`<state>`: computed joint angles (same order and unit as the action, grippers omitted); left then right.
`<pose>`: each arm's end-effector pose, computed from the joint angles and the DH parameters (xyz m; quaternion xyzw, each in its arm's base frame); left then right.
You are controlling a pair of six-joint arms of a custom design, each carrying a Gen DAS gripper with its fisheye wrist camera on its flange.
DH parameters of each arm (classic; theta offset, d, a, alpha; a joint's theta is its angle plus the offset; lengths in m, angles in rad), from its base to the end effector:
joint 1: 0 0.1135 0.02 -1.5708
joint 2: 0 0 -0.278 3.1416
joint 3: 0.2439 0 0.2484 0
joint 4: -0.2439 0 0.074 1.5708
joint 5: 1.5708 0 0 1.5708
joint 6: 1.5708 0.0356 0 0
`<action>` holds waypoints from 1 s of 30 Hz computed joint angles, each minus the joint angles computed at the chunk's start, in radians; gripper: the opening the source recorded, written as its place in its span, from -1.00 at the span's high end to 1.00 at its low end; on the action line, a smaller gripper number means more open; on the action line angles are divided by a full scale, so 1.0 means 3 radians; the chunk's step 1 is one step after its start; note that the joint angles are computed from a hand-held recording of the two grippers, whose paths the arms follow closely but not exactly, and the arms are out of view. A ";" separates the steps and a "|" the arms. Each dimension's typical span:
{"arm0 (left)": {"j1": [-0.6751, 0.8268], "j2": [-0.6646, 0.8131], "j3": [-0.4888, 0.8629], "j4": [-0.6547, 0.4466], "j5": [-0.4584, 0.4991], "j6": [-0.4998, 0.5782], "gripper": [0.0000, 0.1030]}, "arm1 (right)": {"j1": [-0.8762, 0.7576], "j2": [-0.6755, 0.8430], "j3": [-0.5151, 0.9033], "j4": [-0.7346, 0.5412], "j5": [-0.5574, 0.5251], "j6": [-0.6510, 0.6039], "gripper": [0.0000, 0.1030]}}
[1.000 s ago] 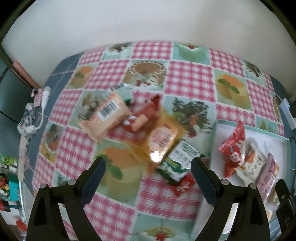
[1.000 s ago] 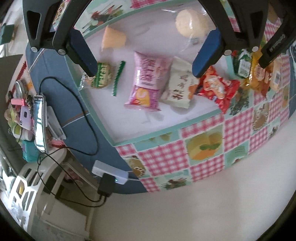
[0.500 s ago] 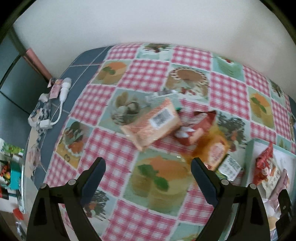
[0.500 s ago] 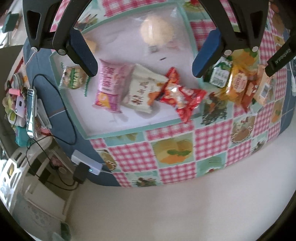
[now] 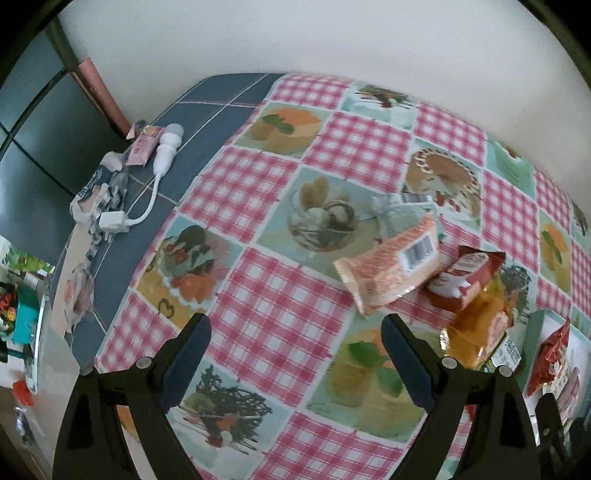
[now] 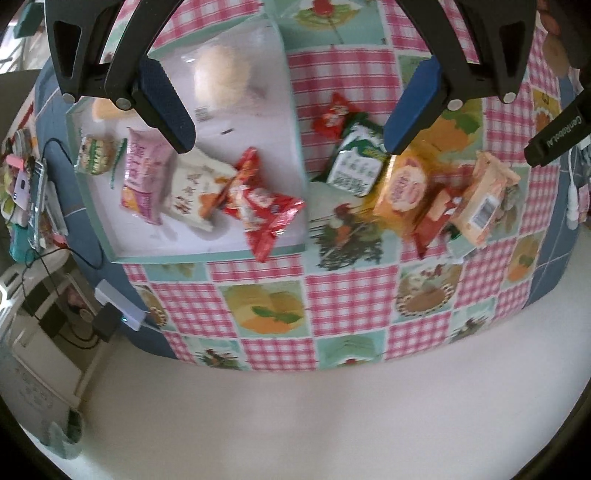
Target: Organize snacks
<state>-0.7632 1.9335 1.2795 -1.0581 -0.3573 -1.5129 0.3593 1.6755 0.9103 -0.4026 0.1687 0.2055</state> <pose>0.2480 -0.2200 0.1681 -0.3477 0.9181 0.1374 0.1318 0.2897 0.1024 0.1659 -0.0582 0.9747 -0.0237 0.2145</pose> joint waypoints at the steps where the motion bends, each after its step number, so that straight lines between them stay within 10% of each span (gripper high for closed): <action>1: 0.0009 -0.0023 -0.0036 0.0014 0.0004 -0.0005 -0.81 | 0.0045 0.0018 0.0004 0.0002 0.0002 0.0025 -1.00; 17: 0.0203 -0.0252 -0.0531 0.0432 0.0198 0.0052 -0.81 | 0.0032 0.0451 0.0070 0.0232 -0.0698 0.0102 -0.97; 30: 0.0262 0.0142 -0.0271 0.0908 0.0473 0.0499 -0.81 | -0.0229 0.0707 0.0213 0.0315 -0.0898 0.0083 -0.48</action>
<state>-0.6846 1.9762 1.1981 -0.7858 -0.2154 -1.3631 0.2907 1.8874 0.9743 -0.3080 -0.1007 0.2303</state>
